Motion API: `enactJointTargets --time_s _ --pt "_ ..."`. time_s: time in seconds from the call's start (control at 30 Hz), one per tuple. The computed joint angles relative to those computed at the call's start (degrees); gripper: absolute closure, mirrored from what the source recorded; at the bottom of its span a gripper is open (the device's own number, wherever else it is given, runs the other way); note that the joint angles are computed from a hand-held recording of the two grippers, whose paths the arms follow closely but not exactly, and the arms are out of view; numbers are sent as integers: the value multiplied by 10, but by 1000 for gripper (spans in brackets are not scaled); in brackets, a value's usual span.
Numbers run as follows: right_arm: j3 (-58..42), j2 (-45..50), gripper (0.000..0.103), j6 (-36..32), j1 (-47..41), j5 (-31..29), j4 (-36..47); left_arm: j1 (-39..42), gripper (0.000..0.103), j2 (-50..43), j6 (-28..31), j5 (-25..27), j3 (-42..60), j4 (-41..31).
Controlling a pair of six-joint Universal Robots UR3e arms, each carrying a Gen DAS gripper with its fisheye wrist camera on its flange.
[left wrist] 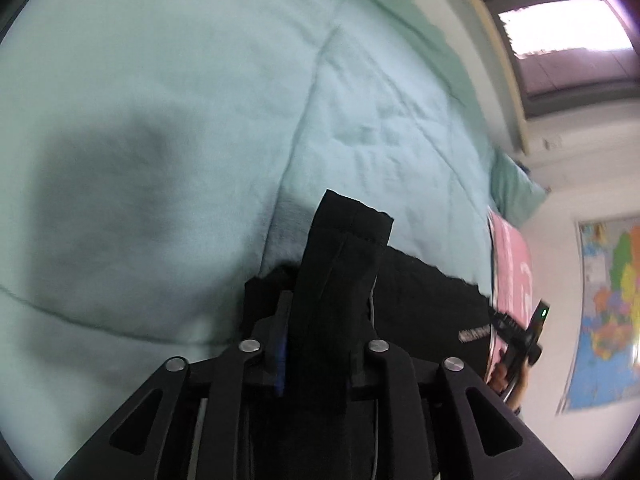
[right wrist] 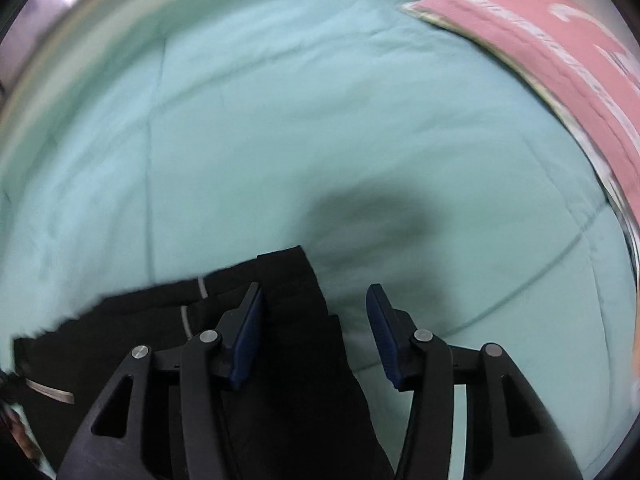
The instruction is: Fold large clothes
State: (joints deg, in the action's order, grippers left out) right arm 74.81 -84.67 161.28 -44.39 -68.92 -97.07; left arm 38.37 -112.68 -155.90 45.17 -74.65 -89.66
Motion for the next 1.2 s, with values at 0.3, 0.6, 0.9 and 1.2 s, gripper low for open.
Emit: enactJointTargets --time_s 0.3,0.6,0.9,1.2 --pt "-39 -195 49 -202 -101 89 259 83 65 74 108 10 67 -171" --pt "-25 -359 49 -362 -120 107 465 37 65 360 144 -26 -119 -169" --pt "161 -415 49 -250 61 37 265 -240 65 377 -171 97 -317 243" --pt "361 -405 48 -154 175 -38 56 -229 67 245 -246 64 -406 378"
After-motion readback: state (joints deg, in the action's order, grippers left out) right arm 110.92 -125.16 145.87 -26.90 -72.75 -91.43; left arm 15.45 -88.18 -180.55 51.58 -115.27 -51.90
